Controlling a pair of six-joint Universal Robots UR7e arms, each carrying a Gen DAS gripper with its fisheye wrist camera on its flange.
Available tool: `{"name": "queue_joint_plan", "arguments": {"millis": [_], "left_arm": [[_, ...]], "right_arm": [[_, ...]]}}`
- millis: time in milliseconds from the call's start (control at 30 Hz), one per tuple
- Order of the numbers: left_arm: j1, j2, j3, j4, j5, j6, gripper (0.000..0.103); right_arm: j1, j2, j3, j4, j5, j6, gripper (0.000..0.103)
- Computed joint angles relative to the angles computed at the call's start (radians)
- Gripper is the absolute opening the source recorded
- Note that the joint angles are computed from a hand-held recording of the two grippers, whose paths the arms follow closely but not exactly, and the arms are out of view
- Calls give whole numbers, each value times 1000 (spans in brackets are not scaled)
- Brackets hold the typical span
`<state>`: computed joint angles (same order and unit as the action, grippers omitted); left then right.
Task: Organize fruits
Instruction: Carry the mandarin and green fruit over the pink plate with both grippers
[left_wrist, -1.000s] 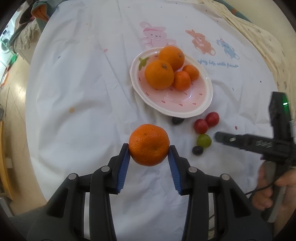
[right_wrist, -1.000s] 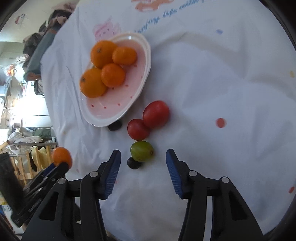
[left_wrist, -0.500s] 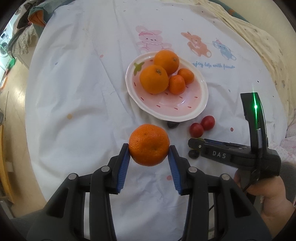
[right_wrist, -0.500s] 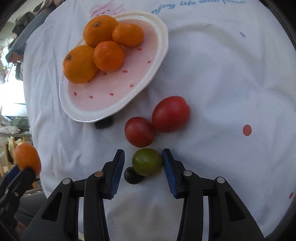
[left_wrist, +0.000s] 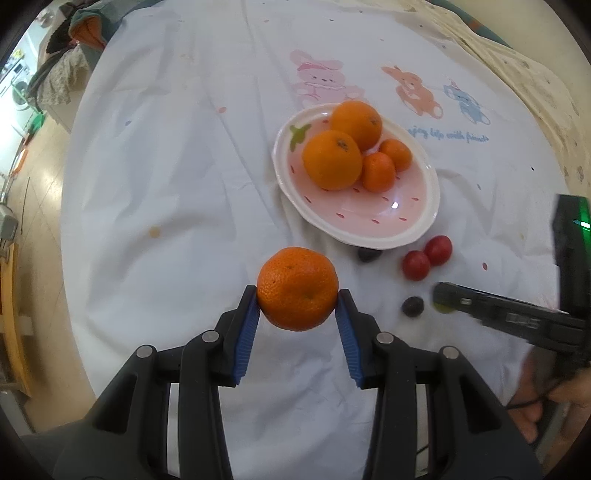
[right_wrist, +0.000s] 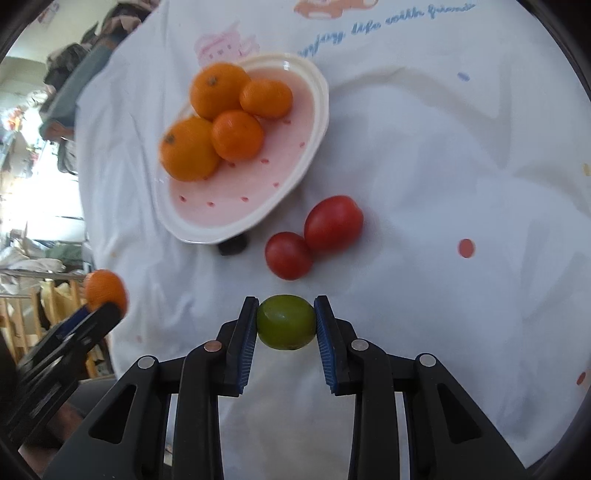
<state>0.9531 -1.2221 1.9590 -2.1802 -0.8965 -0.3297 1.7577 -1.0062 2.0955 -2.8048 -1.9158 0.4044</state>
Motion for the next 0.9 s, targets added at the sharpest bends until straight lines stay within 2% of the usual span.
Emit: {"name": "queue_joint_plan", "arguments": {"millis": [200,467,733,900], "left_arm": [[0,-6,17,-42,32,1,37],[-8,11,26,-90,55,36,37],[-6,85,-31,-148,45,103,37],[13,155,-82,-150,27,113,37]], "right_arm": [[4,-84,42,-44,-1,-40,32],[0,-125,43,-123,61,-70,32],[-17,-87,-52,-121,103,-111,32],[-33,-39,-125,-83,101,-143,32]]}}
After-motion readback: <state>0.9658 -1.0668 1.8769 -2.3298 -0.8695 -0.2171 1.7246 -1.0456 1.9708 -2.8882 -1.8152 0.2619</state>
